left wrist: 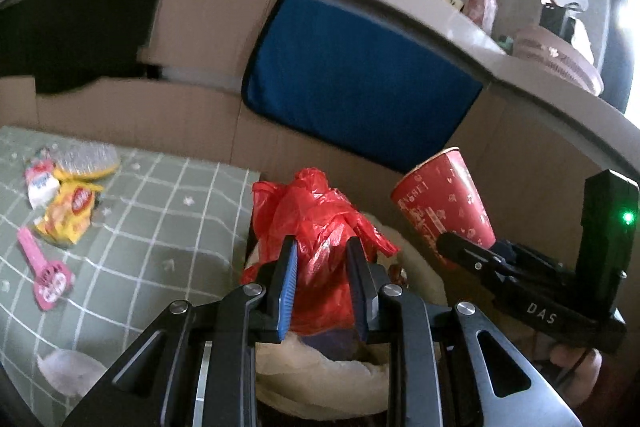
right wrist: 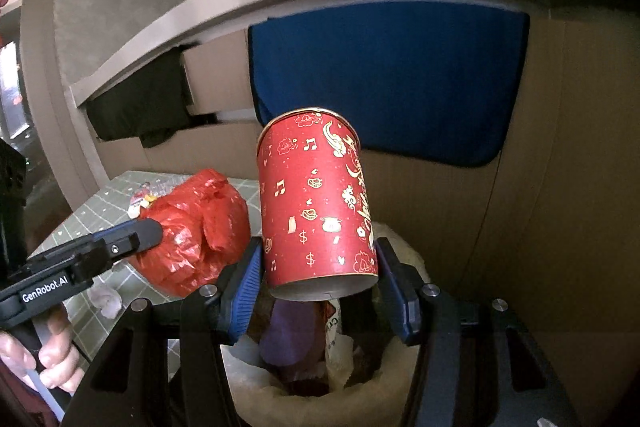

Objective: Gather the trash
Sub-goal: 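Carry the red plastic bag and red cup over the bin with both grippers, then open both grippers to drop the plastic bag and cup into the bin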

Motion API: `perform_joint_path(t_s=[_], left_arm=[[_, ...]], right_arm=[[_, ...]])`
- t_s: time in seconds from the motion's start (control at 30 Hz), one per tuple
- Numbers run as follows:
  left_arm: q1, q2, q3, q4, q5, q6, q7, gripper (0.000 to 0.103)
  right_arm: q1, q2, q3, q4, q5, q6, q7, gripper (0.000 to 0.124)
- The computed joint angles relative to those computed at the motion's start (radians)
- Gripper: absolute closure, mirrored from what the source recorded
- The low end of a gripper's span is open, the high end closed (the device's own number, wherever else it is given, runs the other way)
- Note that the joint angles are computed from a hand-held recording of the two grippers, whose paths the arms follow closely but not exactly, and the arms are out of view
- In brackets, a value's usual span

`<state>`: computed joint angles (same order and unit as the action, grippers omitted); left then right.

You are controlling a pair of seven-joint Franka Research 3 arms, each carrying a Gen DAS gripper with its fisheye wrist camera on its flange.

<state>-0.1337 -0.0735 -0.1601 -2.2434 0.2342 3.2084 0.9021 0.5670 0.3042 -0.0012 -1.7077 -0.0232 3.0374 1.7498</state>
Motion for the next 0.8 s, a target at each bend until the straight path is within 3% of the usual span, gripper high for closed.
perform_joint_path(t_s=[0.03, 0.13, 0.33, 0.47, 0.57, 0.8], left_arm=[[-0.054, 0.007, 0.041, 0.003, -0.08, -0.01, 0.068, 0.078], [-0.136, 0.03, 0.088, 0.023, -0.313, -0.049, 0.267, 0.078], [-0.112, 0.091, 0.02, 0.097, -0.666, -0.179, 0.577, 0.078], [-0.072, 0.116, -0.021, 0.125, -0.558, -0.205, 0.526, 0.078], [-0.036, 0.145, -0.062, 0.161, -0.638, -0.244, 0.58, 0.079], [0.015, 0.204, -0.111, 0.217, -0.696, -0.323, 0.611, 0.081]], right_arm=[[-0.013, 0.008, 0.016, 0.007, 0.016, -0.009, -0.013, 0.072], [-0.02, 0.027, 0.023, 0.02, 0.031, -0.028, -0.024, 0.072], [-0.047, 0.072, 0.049, 0.069, 0.079, -0.098, -0.054, 0.072], [-0.072, 0.106, 0.066, 0.107, 0.124, -0.171, -0.06, 0.072], [-0.083, 0.132, 0.072, 0.136, 0.144, -0.216, -0.069, 0.072], [-0.078, 0.154, 0.057, 0.155, 0.138, -0.263, -0.052, 0.072]])
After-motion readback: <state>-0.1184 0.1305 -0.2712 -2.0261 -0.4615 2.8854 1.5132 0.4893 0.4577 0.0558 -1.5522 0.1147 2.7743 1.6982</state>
